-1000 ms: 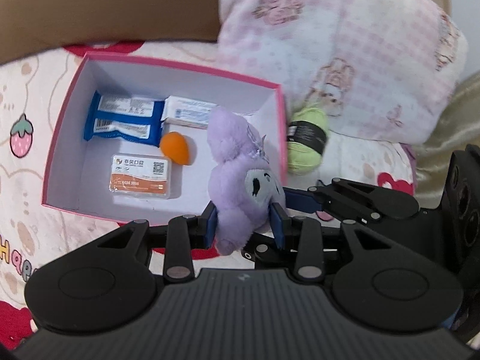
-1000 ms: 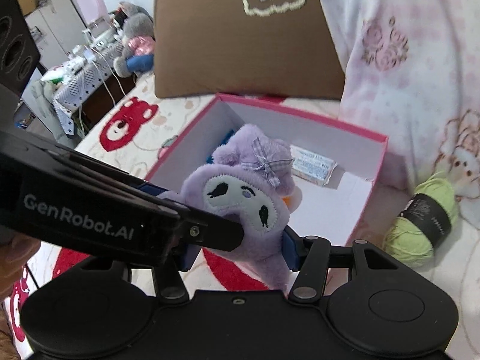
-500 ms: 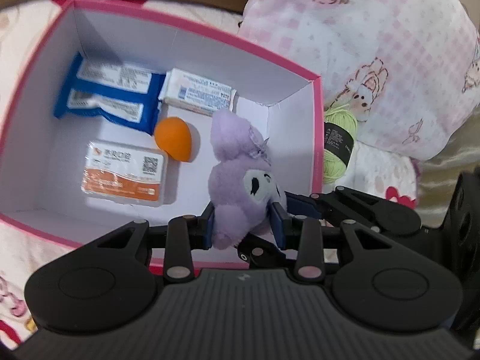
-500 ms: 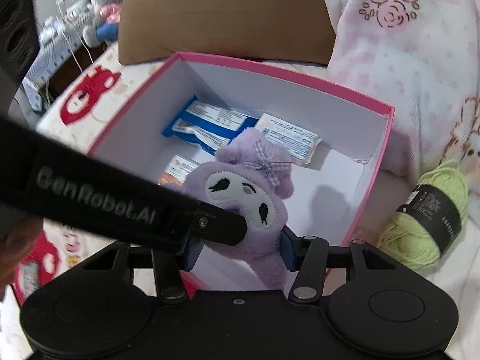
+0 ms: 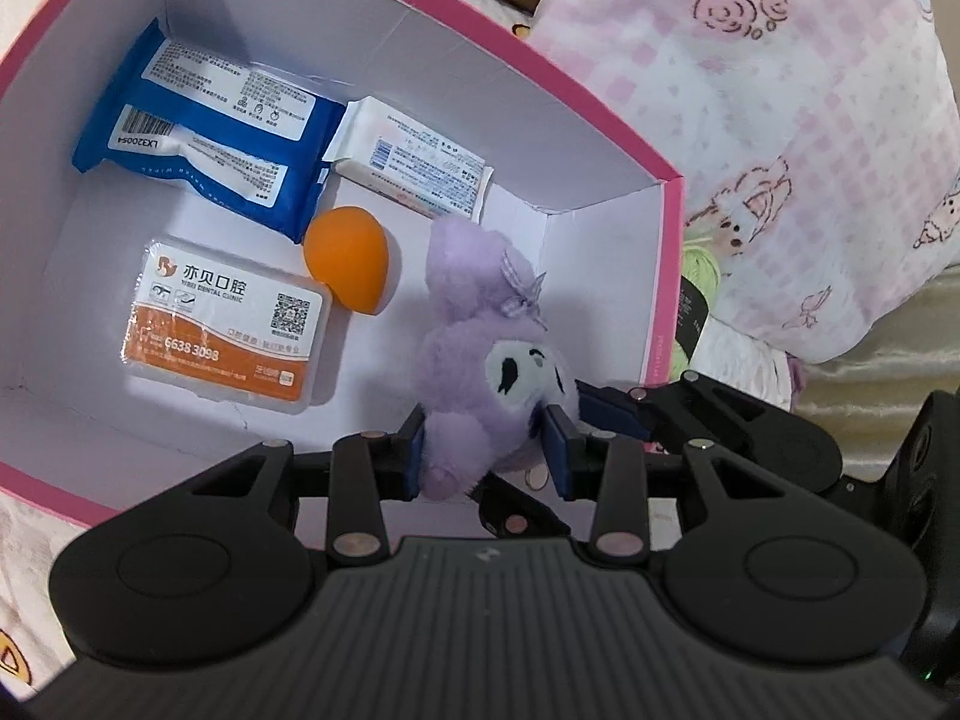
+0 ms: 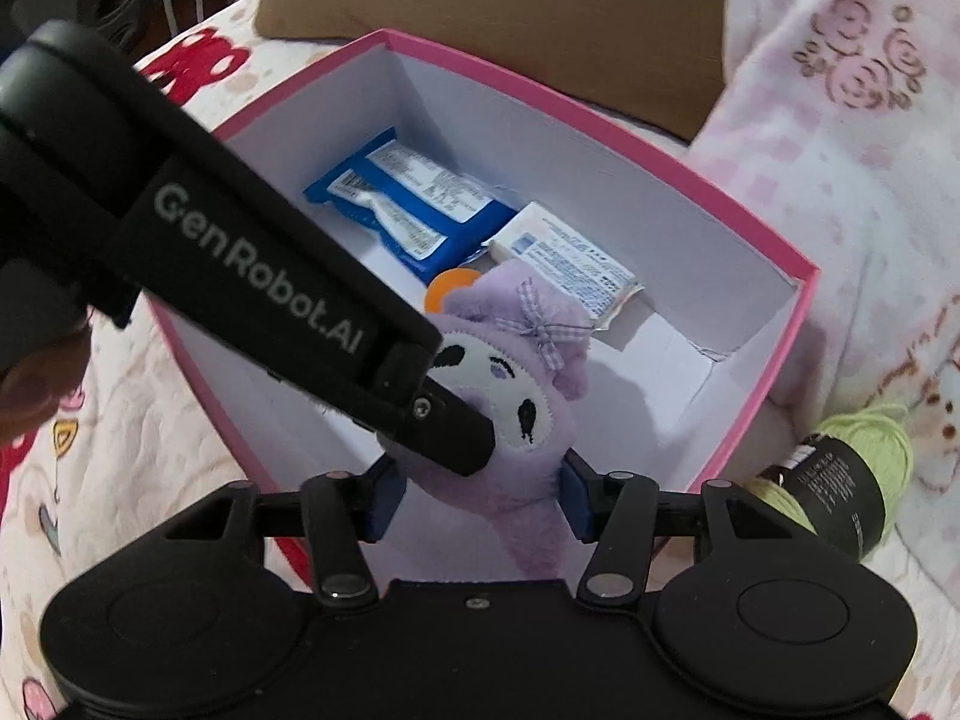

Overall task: Organize objects
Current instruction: 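Lower the plush toy into the pink box and open the left gripper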

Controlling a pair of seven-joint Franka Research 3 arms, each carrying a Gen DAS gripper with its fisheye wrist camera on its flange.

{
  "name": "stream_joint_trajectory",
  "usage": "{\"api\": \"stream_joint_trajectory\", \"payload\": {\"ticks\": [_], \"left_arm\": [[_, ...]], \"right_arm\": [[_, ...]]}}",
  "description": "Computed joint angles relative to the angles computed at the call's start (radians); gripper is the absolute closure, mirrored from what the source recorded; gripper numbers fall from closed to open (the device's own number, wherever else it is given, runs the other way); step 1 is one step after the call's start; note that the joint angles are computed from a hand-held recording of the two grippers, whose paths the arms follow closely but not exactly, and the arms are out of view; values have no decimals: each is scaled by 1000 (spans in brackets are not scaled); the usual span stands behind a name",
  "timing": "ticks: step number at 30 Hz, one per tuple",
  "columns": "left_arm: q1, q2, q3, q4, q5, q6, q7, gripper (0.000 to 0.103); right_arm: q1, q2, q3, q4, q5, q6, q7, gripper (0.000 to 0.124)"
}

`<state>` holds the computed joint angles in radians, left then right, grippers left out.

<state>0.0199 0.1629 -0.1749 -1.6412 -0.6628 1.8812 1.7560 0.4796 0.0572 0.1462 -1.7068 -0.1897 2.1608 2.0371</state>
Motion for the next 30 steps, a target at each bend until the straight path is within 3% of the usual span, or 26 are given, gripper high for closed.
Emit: {"api": "stream_joint_trajectory", "payload": {"ticks": [9,10,16,19,24,30], "left_arm": [[1,-7,3,-20,26,11,8,66],[-4,-13,1,-34,32,30,13,66],[-28,-63,6,-117,52,161,-7,66],[-52,-77,6,-129,163,217,-9,72],[-55,-50,7,-114,181,186,-47,78],[-83,-51,-7,-127,273,235,-92,78]], "right_arm": [[-31,-59,-1,-90,115,124,-99,67],[-31,-59,2,-93,113,128,-101,77],[-31,-59,8,-111,40,154,-31,83],[-35,-80,7,-149,42,202,-32,84],[-48,-129,12,-219,83,294,-46,84],[-61,-151,28,-254,86,334,-39,84]]}}
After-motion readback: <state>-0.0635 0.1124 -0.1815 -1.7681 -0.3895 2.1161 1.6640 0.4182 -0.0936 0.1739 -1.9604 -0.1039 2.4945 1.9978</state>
